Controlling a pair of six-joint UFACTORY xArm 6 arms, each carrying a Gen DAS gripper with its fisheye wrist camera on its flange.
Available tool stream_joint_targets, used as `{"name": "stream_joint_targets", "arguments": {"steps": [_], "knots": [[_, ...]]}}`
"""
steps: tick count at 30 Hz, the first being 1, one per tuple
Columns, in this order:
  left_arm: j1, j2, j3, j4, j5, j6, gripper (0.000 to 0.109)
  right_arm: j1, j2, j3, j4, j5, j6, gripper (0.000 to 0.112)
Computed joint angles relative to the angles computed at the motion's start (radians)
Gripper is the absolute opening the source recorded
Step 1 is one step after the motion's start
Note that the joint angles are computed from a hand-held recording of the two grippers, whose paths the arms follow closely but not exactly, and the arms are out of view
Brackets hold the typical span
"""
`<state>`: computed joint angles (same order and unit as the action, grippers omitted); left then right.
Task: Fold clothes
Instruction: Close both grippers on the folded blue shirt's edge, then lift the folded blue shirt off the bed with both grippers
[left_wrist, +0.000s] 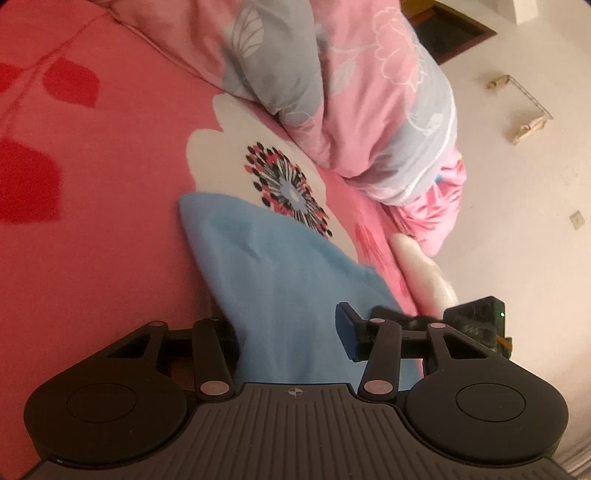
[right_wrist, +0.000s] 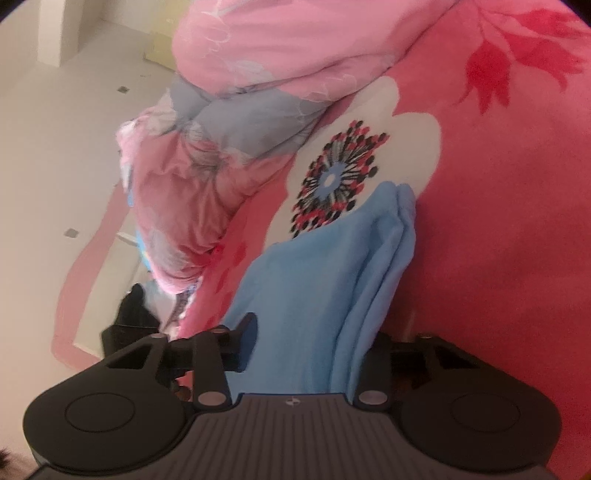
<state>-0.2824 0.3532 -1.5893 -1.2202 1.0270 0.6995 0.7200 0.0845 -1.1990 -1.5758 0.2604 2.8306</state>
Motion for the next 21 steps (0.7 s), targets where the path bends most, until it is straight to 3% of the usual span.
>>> {"name": "stream_joint_targets", "arguments": {"steps": [2, 3, 5, 10, 14, 21], "knots": [[-0.016, 0.003, -0.011, 0.032, -0.035, -0.034, 0.030, -0.001, 0.018, -0.013, 0.140, 0.016, -0.140, 0.019], [-0.024, -0.005, -0.005, 0.052, -0.059, -0.043, 0.020, 0.009, 0.020, -0.018, 0.217, 0.039, -0.226, 0.016], [-0.039, -0.029, 0.019, 0.087, -0.108, -0.054, 0.012, 0.034, 0.027, -0.035, 0.356, 0.099, -0.385, 0.014], [-0.074, -0.124, 0.107, 0.077, -0.227, 0.004, 0.006, 0.148, 0.092, -0.212, 0.643, 0.421, -0.787, 0.011], [-0.113, -0.227, 0.187, 0.074, -0.331, 0.102, 0.006, 0.225, 0.194, -0.428, 0.702, 0.685, -0.982, 0.010], [-0.176, -0.429, 0.350, 0.001, -0.490, 0.288, 0.006, 0.372, 0.412, -0.855, 0.629, 1.096, -1.198, 0.010]]}}
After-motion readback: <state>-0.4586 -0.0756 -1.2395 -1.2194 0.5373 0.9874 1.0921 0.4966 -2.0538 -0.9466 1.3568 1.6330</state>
